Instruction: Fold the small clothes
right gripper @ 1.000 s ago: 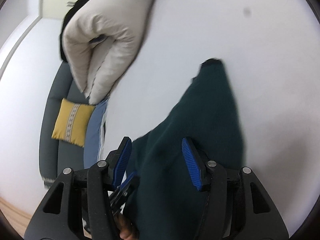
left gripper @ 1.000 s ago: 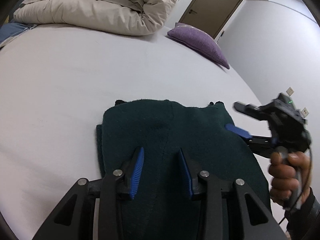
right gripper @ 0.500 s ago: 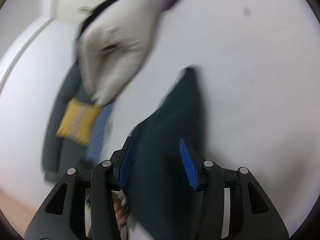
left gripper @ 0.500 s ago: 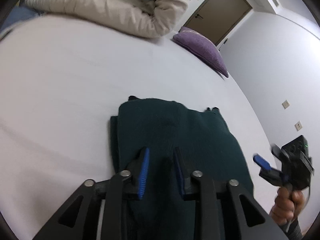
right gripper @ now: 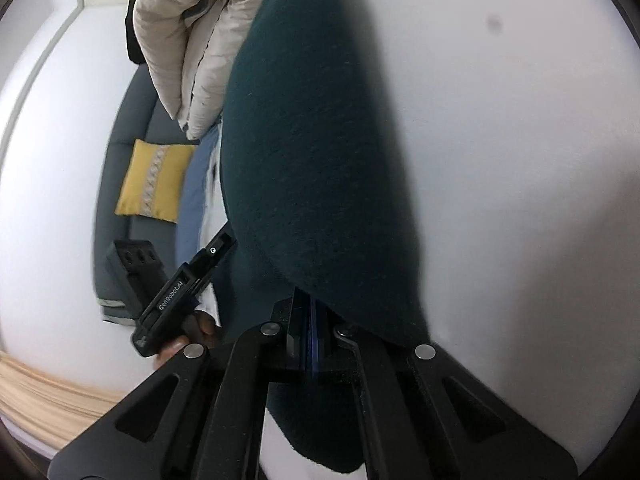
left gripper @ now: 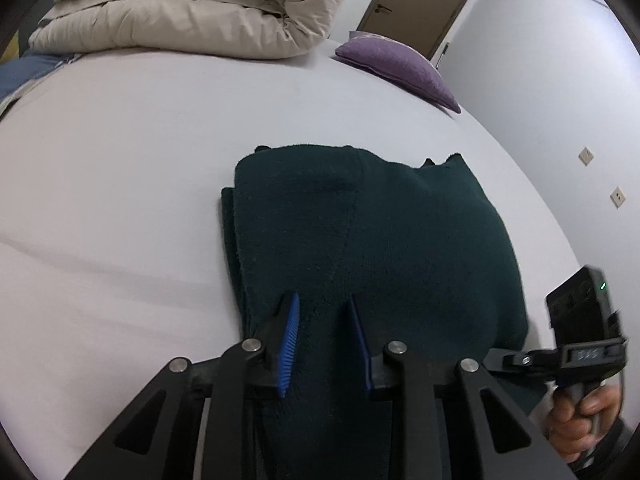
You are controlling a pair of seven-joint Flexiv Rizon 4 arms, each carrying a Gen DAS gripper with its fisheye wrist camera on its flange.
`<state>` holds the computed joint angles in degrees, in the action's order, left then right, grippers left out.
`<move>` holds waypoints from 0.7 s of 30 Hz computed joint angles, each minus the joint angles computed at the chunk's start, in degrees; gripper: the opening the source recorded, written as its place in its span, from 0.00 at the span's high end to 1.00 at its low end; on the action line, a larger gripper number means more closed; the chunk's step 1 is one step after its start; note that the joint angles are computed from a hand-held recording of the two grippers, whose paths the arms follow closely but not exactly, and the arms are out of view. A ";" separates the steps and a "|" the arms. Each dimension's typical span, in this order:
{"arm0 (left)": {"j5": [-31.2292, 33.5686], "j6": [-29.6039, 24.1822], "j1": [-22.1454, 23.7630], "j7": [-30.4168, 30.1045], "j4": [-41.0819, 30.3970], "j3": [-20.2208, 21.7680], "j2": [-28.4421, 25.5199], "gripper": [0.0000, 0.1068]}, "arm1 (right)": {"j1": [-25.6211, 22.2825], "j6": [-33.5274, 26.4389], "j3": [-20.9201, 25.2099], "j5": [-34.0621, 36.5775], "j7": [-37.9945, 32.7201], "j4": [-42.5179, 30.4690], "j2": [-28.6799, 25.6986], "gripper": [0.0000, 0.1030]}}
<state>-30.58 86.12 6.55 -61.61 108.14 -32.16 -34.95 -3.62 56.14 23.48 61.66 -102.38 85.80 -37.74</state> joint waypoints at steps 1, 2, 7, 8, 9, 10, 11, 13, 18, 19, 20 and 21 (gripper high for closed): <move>-0.10 -0.21 0.23 0.01 0.05 -0.19 0.09 0.73 | 0.05 -1.03 -0.47 -1.04 1.22 0.05 0.46 1.00; -0.16 -0.60 0.48 0.19 0.03 -0.36 0.16 0.73 | -0.09 -2.11 -0.74 -1.88 1.91 -0.18 1.04 0.95; -2.03 -0.60 3.58 2.45 0.75 -4.01 -0.44 0.72 | -4.80 -4.29 0.82 5.01 -8.70 -0.68 4.68 0.49; -2.55 -0.44 4.49 2.83 0.94 -5.15 -0.72 0.72 | -3.93 -4.17 -0.29 4.73 -8.32 -1.52 4.43 0.49; -2.72 -0.32 5.00 3.11 1.13 -5.78 -0.81 0.72 | -3.34 -5.52 -1.20 3.89 -7.63 -3.00 3.43 0.49; -2.68 -0.31 5.15 3.26 1.16 -5.99 -0.85 0.72 | -2.66 -6.85 -2.08 2.82 -6.16 -4.77 2.08 0.49; -2.63 -0.29 5.29 3.41 1.21 -6.15 -0.88 0.72 | -2.64 -7.86 -2.41 2.62 -5.09 -6.17 0.96 0.50; -2.61 -0.32 5.73 3.67 1.49 -6.64 -0.85 0.72 | -3.90 -9.23 -2.08 4.36 -4.16 -8.55 -1.38 0.50; -3.28 -0.34 7.59 4.11 1.36 -9.08 -1.85 0.72 | -5.65 -8.51 -0.66 7.15 -5.61 -8.38 -2.59 0.55; -3.63 -0.35 8.31 3.99 1.67 -9.92 -1.84 0.73 | -5.80 -7.73 -0.43 7.77 -6.36 -7.34 -1.92 0.55; -4.24 -0.11 9.27 3.66 2.18 -11.13 -1.69 0.73 | -5.22 -6.58 -0.52 8.01 -6.65 -6.91 -1.54 0.53; -4.36 0.41 9.74 3.34 2.73 -11.68 -1.32 0.73 | -5.61 -5.78 -0.18 8.57 -7.49 -4.83 0.21 0.51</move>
